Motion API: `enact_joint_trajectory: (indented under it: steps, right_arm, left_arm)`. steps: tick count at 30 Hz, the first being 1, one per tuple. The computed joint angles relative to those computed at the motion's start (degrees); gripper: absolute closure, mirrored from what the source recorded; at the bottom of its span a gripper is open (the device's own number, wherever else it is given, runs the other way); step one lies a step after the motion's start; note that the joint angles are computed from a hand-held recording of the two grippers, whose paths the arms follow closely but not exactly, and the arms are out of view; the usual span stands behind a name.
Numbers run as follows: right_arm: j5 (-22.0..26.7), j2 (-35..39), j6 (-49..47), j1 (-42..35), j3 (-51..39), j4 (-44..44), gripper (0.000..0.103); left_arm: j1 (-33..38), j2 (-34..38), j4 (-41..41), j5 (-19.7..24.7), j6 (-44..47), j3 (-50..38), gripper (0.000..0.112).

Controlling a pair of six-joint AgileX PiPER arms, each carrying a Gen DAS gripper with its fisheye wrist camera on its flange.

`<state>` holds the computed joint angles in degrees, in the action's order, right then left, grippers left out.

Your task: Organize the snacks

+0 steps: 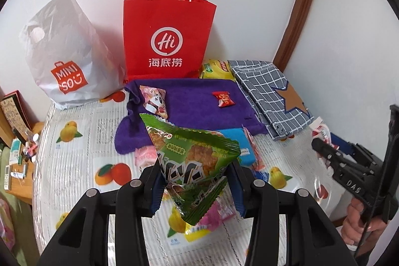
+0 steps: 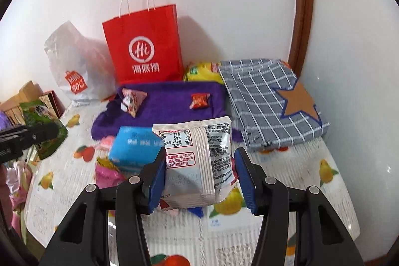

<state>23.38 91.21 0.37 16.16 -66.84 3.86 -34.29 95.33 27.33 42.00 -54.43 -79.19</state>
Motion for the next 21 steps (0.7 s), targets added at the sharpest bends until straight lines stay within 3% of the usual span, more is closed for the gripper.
enact_joint_trajectory:
  steps: [21]
  right_arm:
    - [9.5,25.0,-5.2,1.6,-34.6,6.0,0.051]
  left_arm:
    - [10.2,3.1,0.8,2.5,1.7,-2.5,0.070]
